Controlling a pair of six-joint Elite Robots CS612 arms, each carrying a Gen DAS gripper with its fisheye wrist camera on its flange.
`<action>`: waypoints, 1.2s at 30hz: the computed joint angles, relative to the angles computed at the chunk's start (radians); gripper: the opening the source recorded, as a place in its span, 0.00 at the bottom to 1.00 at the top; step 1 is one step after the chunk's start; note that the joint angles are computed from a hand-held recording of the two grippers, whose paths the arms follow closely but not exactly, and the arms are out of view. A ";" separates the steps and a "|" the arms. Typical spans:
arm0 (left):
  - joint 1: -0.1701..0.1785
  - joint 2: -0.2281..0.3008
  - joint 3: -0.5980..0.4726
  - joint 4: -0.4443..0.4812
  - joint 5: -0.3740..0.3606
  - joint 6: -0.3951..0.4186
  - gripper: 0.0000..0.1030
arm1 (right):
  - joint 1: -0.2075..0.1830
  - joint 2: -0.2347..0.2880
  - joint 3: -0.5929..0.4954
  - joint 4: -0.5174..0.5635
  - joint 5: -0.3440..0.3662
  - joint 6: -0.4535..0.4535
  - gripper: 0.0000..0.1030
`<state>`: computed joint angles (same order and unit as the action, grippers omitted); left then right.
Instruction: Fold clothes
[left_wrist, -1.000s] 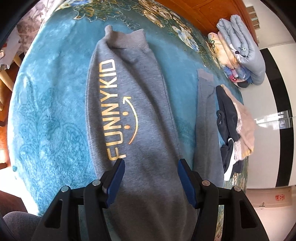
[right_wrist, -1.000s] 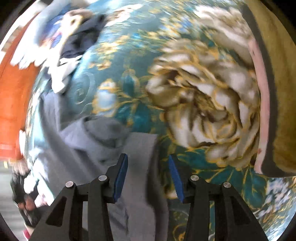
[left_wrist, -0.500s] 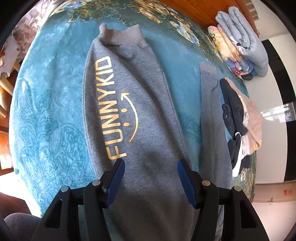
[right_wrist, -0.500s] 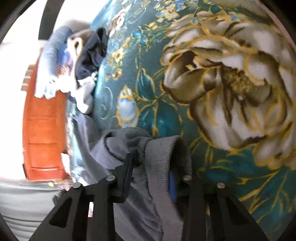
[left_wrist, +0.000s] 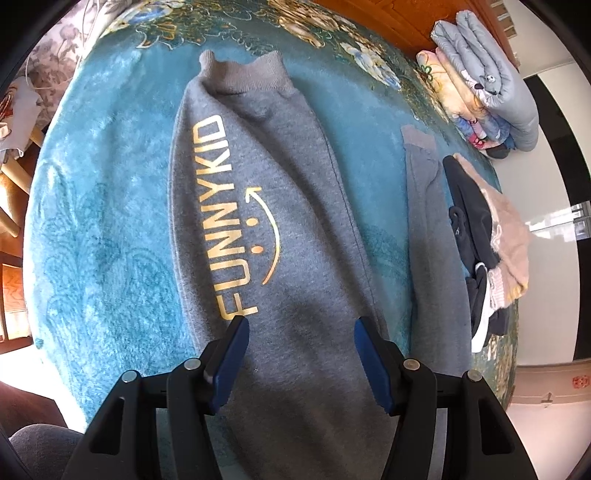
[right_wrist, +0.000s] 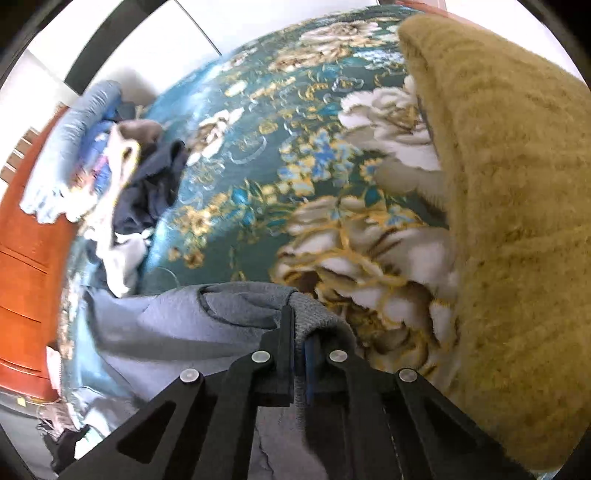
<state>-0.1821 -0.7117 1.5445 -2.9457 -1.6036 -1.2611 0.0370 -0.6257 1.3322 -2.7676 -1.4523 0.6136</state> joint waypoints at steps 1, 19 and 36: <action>0.000 -0.002 0.005 -0.010 0.001 -0.008 0.61 | 0.003 0.006 -0.009 0.018 -0.007 -0.009 0.04; 0.114 -0.021 -0.080 0.120 0.016 0.028 0.62 | 0.050 -0.139 0.164 0.076 0.143 -0.333 0.58; 0.175 0.079 -0.160 0.312 0.002 0.284 0.60 | -0.010 -0.068 0.301 0.000 0.548 0.225 0.61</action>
<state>-0.0066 -0.6324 1.3848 -2.6341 -1.6020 -0.9767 0.0274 -0.6933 1.6333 -2.7674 -0.9044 0.8381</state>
